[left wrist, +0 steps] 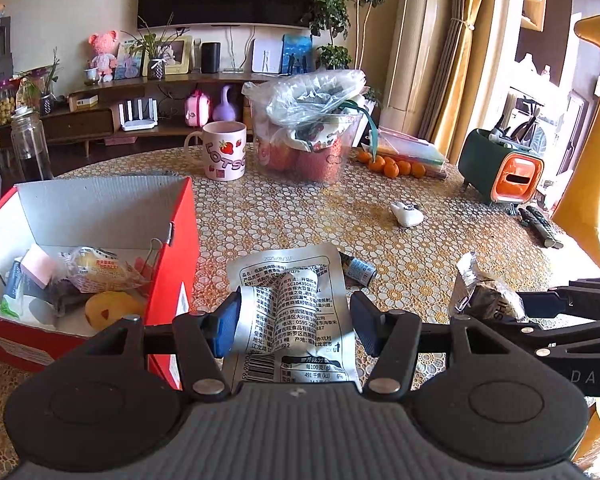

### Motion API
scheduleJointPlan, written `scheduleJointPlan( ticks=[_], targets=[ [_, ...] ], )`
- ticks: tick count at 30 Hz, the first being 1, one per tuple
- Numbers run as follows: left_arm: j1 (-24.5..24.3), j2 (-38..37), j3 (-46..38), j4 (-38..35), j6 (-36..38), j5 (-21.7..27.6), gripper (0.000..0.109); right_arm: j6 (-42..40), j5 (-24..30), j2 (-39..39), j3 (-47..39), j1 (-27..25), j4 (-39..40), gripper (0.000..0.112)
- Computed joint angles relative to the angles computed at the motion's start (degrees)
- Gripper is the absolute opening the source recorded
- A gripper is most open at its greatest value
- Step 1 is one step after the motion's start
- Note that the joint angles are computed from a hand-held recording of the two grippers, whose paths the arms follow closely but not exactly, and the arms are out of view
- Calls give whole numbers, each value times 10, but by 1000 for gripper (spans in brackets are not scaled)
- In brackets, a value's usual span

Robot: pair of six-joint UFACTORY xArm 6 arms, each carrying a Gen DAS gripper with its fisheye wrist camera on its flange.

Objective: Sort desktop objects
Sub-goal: 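Lift white sheet with left tool while right tool lifts foil packet toward box, then carry white sheet with left tool while right tool carries foil packet over shoebox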

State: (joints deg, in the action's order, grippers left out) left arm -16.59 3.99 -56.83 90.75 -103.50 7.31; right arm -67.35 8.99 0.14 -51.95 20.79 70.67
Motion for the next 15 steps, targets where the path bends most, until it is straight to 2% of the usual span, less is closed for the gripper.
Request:
scheduleJointPlan(
  ticks=[15],
  targets=[
    [68,-90,63,122,-105,-21,57,41,-37,0,-28,89,-47,52]
  ],
)
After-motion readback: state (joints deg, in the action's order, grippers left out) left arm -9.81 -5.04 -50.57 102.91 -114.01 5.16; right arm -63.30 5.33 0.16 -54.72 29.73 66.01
